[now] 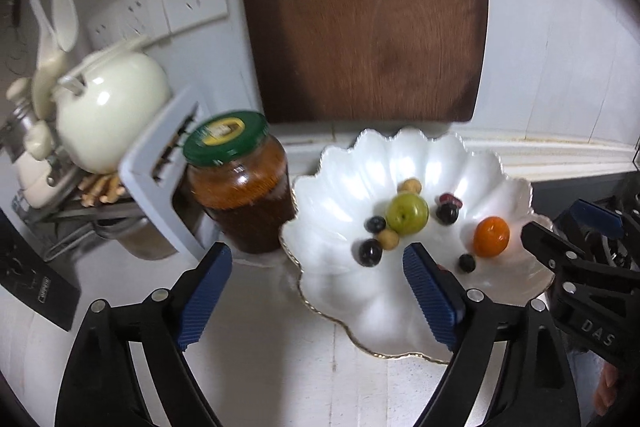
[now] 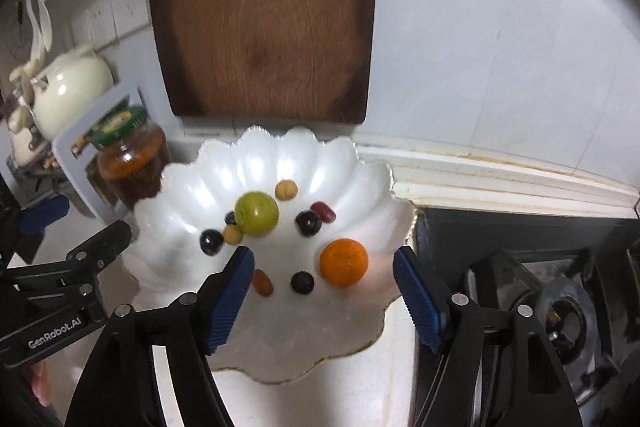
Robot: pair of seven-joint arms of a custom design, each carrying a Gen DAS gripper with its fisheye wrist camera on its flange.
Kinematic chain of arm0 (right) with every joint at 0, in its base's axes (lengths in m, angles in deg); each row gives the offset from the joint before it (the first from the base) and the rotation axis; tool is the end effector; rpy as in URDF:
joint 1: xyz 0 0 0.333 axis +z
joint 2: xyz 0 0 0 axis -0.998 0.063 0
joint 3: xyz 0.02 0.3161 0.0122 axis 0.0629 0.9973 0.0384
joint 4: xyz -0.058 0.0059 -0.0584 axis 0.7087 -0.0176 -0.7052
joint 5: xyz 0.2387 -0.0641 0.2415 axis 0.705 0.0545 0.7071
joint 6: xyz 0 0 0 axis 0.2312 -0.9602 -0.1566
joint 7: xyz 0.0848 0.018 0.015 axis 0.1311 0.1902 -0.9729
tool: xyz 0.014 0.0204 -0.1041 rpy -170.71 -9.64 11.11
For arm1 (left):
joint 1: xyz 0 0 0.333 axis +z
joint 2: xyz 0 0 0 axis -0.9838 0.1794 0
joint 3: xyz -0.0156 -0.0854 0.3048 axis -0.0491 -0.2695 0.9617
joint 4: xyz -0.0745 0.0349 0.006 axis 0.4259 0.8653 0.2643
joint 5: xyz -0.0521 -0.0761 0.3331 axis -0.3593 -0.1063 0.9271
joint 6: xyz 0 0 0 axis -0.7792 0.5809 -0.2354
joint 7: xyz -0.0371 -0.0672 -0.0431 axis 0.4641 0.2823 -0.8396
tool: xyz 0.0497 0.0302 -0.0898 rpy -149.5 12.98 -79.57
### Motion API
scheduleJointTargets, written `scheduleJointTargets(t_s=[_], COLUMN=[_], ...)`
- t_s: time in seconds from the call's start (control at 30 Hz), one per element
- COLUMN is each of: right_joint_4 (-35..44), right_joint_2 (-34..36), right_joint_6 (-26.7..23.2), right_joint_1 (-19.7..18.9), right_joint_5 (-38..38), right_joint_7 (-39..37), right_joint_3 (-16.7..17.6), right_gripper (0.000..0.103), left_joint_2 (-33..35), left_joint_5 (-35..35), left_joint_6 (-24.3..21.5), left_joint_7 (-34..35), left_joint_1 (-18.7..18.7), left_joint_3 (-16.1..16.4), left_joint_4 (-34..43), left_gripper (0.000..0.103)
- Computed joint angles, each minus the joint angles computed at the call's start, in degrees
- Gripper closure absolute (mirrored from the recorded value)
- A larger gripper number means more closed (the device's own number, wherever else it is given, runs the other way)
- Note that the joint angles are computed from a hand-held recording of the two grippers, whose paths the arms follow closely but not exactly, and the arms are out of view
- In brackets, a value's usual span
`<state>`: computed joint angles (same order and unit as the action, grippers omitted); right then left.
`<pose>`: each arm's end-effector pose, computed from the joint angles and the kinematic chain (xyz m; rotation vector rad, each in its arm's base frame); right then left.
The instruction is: Organize fruits
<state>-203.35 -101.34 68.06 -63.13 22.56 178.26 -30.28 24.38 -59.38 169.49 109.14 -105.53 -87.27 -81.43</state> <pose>0.3851 0.2708 0.5742 -1.2710 2.1289 -0.9815 0.4723 -0.3830 0.5854 -1.1500 2.2131 -0.9272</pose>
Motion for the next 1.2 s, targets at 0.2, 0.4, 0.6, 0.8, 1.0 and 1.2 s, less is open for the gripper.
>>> scheduleJointTargets(t_s=[0.2, 0.4, 0.6, 0.8, 1.0, 1.2], right_joint_4=[-0.2, -1.7, -2.1, -0.1, 2.3, 6.8], right_joint_2=[-2.7, -7.1, -10.4, -10.1, -7.7, -2.9], right_joint_6=[-5.1, -11.6, -16.6, -24.7, -32.6, -42.4], right_joint_1=[1.4, 3.3, 5.6, 8.4, 13.0, 17.7], right_joint_5=[-2.7, -4.1, -3.1, -3.2, -3.0, -4.0], right_joint_7=[3.8, 7.4, 8.1, 9.2, 13.1, 16.8], right_joint_3=[3.2, 7.0, 10.8, 16.6, 20.3, 24.2], right_gripper=[0.024, 0.024, 0.024, 0.018, 0.018, 0.018], left_joint_2=[-6.1, -14.6, -24.6, -33.2, -41.9, -51.0], left_joint_5=[1.9, 0.7, -0.1, -9.4, -15.7, -21.6], left_joint_6=[6.1, 11.2, 15.6, 15.9, 14.4, 12.0], left_joint_7=[-3.1, -3.3, -5.6, 0.0, 2.9, 6.6], left_joint_1=[1.5, 5.2, 9.8, 6.1, 4.1, 1.3], left_joint_3=[-0.5, -4.2, -8.2, -6.6, -6.4, -5.4], left_joint_4=[-6.7, -15.1, -24.3, -32.4, -39.6, -46.1], left_gripper=[0.01, 0.008, 0.004, 0.002, 0.002, 0.002])
